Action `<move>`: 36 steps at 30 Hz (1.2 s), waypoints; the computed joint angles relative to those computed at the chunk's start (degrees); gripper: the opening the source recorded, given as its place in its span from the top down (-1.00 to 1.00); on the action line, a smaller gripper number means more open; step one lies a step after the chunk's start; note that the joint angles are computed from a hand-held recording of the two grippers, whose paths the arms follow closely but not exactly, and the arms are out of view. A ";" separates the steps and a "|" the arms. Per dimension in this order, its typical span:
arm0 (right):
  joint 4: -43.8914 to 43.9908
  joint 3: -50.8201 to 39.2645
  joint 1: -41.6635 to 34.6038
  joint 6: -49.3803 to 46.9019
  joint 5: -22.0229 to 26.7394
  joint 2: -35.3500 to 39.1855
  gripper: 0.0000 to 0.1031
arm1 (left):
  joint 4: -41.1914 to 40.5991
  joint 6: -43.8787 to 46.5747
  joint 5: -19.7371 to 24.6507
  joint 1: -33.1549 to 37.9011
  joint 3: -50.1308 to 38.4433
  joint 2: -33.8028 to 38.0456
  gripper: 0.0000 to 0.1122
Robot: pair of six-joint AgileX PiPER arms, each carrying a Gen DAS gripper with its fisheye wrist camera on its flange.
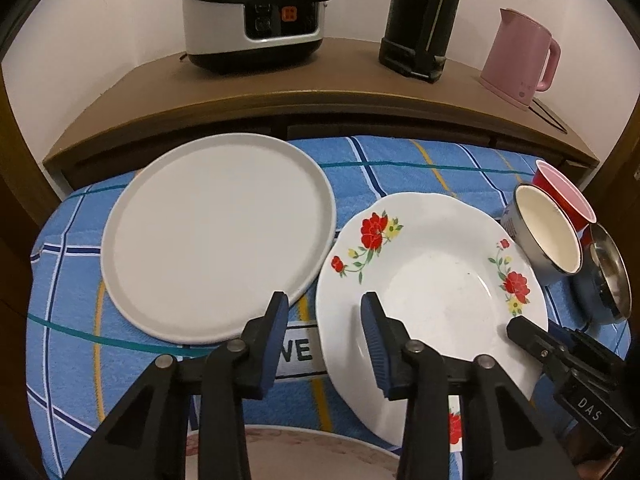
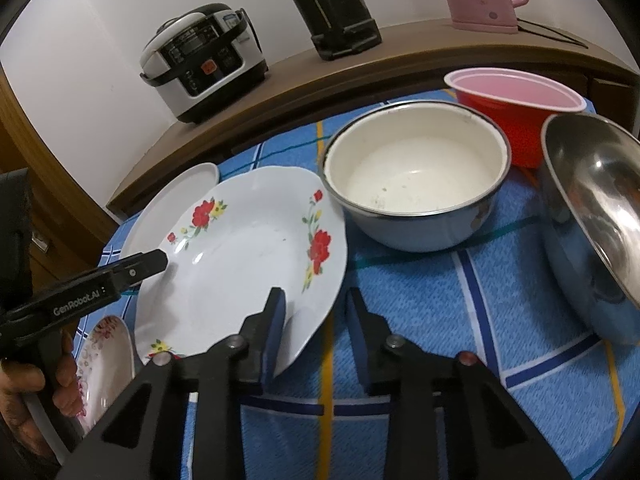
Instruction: Organize plates and bowls
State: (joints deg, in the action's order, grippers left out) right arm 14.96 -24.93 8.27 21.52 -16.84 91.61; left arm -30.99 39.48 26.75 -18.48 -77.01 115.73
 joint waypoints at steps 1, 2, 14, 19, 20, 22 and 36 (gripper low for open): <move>-0.24 -0.02 -0.04 0.23 0.00 0.01 0.40 | 0.29 -0.51 0.42 0.03 -0.37 0.24 0.28; -0.20 -0.04 -0.03 0.21 -0.06 0.07 0.40 | 0.35 -0.83 1.26 0.31 -0.93 0.53 0.28; 0.04 -0.55 0.26 -0.67 0.02 0.38 0.39 | 1.04 1.14 2.72 0.80 -1.50 0.72 0.28; -1.40 -1.06 0.01 -0.32 0.54 0.64 0.39 | 1.32 -0.41 5.73 0.92 -3.44 2.44 0.28; -1.22 -1.22 0.03 -0.63 0.71 0.69 0.39 | 1.08 -0.36 6.20 1.06 -3.76 2.61 0.28; -1.70 -1.47 -0.02 -0.41 0.85 0.87 0.39 | 1.03 -0.30 6.84 1.03 -4.29 2.82 0.28; 6.02 -4.56 0.80 -10.79 3.27 2.60 0.59 | -2.82 1.20 9.18 1.24 -5.96 4.63 0.45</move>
